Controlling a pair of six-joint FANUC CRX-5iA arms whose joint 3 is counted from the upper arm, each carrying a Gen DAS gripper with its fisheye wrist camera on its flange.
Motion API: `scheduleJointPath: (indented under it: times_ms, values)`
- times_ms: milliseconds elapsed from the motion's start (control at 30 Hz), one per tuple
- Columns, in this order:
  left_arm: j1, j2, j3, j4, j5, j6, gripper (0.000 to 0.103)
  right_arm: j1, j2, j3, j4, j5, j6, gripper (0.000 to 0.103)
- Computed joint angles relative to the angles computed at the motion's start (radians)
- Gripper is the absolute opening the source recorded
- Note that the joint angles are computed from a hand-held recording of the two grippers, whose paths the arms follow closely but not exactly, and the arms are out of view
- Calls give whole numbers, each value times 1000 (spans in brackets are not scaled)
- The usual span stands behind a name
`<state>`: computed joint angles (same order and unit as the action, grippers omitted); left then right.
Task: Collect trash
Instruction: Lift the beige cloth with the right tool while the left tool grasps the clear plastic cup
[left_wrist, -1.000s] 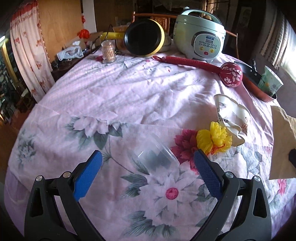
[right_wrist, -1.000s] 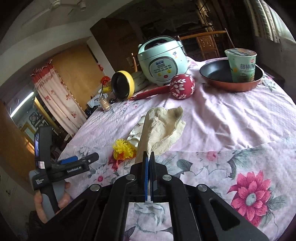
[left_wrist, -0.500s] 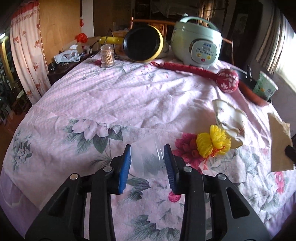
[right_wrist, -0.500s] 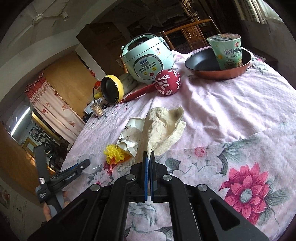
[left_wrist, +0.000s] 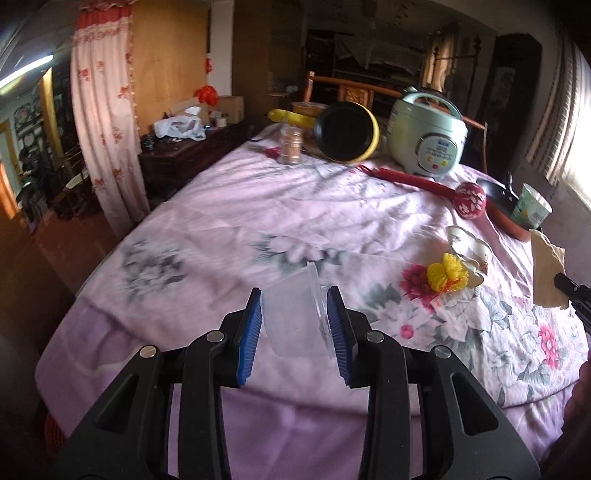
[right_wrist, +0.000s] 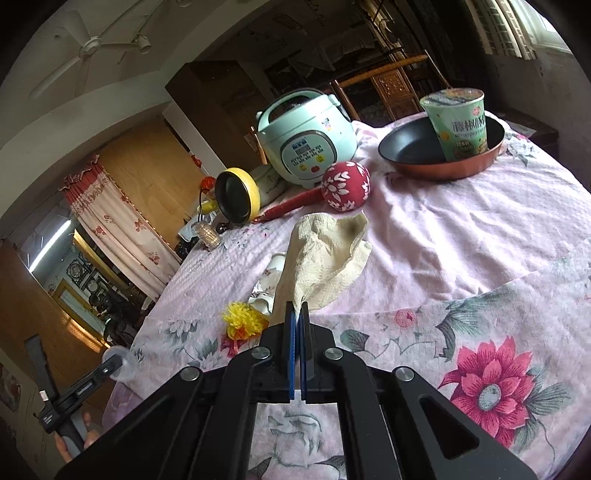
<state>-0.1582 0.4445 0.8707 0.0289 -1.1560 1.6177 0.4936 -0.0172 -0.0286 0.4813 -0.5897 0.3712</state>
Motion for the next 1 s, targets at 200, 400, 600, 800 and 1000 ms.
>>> scheduleJointPath:
  times_ms: [200, 400, 600, 800, 1000]
  values:
    - [82, -205, -247, -73, 98, 80, 36, 10, -4, -3, -54, 45, 66, 3]
    - [222, -353, -439, -97, 97, 153, 35, 74, 36, 65, -140, 32, 214, 3]
    - [372, -437, -609, 50, 118, 100, 34, 142, 108, 176, -207, -2, 326, 3]
    - [344, -389, -567, 88, 147, 67, 84, 178, 142, 232, -249, -36, 370, 4]
    - [250, -201, -335, 14, 46, 91, 85, 185, 140, 233, -263, -55, 383, 4]
